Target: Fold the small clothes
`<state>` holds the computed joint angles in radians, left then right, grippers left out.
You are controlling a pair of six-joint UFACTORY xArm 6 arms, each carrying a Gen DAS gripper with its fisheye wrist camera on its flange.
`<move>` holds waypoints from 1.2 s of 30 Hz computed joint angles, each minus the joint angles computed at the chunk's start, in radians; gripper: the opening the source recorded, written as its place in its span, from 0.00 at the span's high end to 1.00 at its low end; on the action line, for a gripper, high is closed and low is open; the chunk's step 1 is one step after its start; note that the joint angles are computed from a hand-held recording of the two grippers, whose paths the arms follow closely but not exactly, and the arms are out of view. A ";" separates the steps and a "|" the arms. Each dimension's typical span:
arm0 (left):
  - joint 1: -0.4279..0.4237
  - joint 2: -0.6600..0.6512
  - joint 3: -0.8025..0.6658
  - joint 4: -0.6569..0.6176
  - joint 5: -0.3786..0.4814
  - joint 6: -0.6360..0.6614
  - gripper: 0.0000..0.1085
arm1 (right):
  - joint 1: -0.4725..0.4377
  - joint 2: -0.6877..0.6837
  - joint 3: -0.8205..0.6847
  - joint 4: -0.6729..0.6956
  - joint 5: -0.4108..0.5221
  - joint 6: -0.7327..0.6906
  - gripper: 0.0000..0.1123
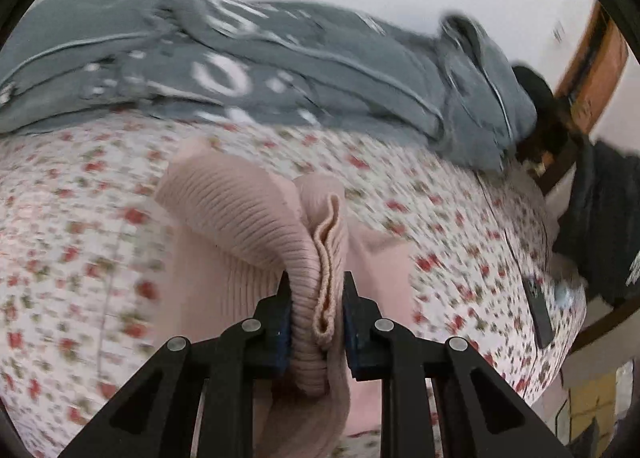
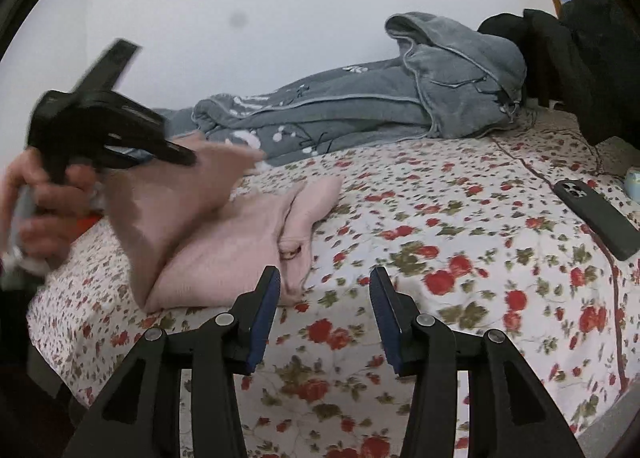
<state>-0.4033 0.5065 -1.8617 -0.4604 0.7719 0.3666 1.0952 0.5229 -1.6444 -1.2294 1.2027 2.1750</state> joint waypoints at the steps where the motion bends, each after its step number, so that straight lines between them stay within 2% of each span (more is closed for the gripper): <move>1: -0.028 0.009 0.004 0.032 0.007 -0.017 0.82 | 0.004 -0.008 0.011 -0.003 0.005 0.010 0.59; 5: -0.104 0.036 0.030 0.150 -0.010 -0.053 0.77 | 0.006 -0.035 0.049 -0.006 0.010 0.047 0.59; 7: -0.104 0.022 0.048 0.087 -0.012 0.014 0.69 | 0.006 -0.045 0.065 -0.008 0.003 0.066 0.59; 8: -0.095 0.017 0.044 0.025 0.008 0.066 0.59 | 0.007 -0.045 0.065 -0.009 0.003 0.070 0.59; 9: -0.080 0.017 0.028 -0.042 0.046 0.118 0.53 | 0.007 -0.043 0.063 -0.009 0.001 0.071 0.59; 11: -0.047 0.012 0.007 -0.124 0.093 0.167 0.53 | 0.002 -0.038 0.055 -0.009 -0.013 0.065 0.59; 16: 0.035 -0.017 0.029 -0.198 0.064 0.231 0.50 | -0.029 -0.017 0.024 -0.035 -0.103 0.066 0.59; 23: 0.167 0.066 -0.041 -0.245 0.072 0.267 0.47 | -0.105 0.002 -0.051 -0.084 -0.249 0.093 0.44; 27: 0.202 0.088 -0.028 -0.239 0.001 0.338 0.47 | -0.193 0.029 -0.121 -0.014 -0.382 0.068 0.44; 32: 0.245 0.143 -0.077 -0.264 0.027 0.393 0.47 | -0.272 0.146 -0.296 0.170 -0.437 -0.115 0.44; 34: 0.258 0.160 -0.093 -0.272 0.042 0.406 0.47 | -0.291 0.231 -0.414 0.341 -0.409 -0.272 0.56; 35: 0.264 0.166 -0.101 -0.279 0.051 0.412 0.47 | -0.294 0.269 -0.473 0.405 -0.383 -0.333 0.77; 36: 0.268 0.178 -0.117 -0.279 0.063 0.408 0.47 | -0.291 0.309 -0.534 0.435 -0.347 -0.375 0.82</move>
